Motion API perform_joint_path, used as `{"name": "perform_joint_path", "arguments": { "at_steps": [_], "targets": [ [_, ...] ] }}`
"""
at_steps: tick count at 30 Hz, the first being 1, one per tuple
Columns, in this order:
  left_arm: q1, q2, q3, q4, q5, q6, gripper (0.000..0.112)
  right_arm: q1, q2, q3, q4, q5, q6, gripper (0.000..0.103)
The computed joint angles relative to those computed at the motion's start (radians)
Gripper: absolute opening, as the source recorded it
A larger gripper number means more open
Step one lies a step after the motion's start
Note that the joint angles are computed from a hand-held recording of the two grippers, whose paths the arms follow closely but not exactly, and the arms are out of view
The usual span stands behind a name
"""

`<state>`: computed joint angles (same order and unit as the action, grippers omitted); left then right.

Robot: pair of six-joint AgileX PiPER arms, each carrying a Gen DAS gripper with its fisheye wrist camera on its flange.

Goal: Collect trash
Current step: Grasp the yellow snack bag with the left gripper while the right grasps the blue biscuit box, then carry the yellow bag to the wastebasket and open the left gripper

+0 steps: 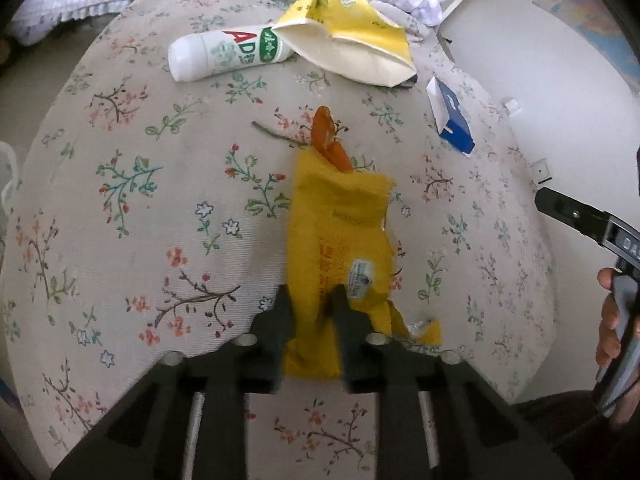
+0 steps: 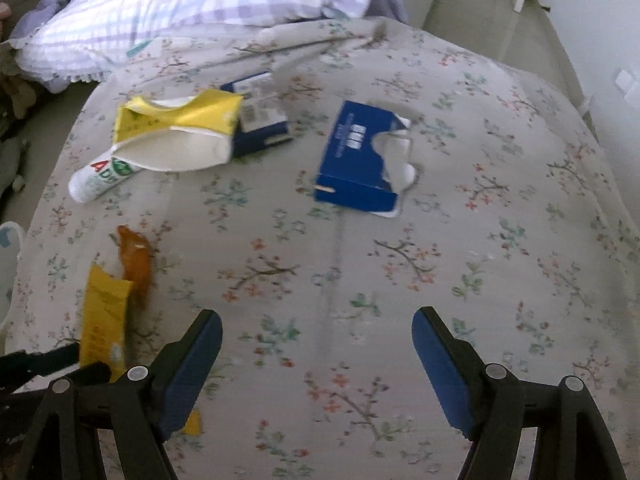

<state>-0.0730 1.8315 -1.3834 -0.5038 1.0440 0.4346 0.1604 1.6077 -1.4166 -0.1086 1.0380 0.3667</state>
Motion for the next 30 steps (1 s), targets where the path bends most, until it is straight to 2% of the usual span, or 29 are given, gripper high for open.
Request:
{"name": "perform_joint_path", "arguments": {
  "at_steps": [2, 5, 12, 17, 22, 26, 30],
  "targets": [
    [0.005, -0.001, 0.004, -0.007, 0.005, 0.009, 0.013, -0.017, -0.001, 0.007, 0.004, -0.003, -0.008, 0.082],
    [0.019, -0.017, 0.009, -0.023, 0.013, 0.027, 0.01, -0.039, 0.005, 0.01, 0.005, -0.009, -0.013, 0.082],
    [0.105, -0.051, -0.023, -0.074, 0.057, 0.062, 0.009, -0.094, 0.056, 0.0, 0.009, -0.067, 0.013, 0.082],
    [0.173, -0.052, -0.061, -0.074, 0.062, 0.054, 0.009, -0.12, 0.143, -0.051, 0.02, -0.117, 0.018, 0.082],
    [0.237, -0.025, -0.114, -0.059, 0.071, 0.046, 0.009, -0.142, 0.229, -0.098, 0.057, -0.189, 0.011, 0.082],
    [0.288, 0.008, -0.157, -0.049, 0.082, 0.041, 0.009, -0.151, 0.293, -0.149, 0.078, -0.22, 0.012, 0.084],
    [0.342, 0.032, -0.19, -0.045, 0.095, 0.045, 0.009, -0.144, 0.35, -0.205, 0.062, -0.216, 0.012, 0.085]
  ]
}}
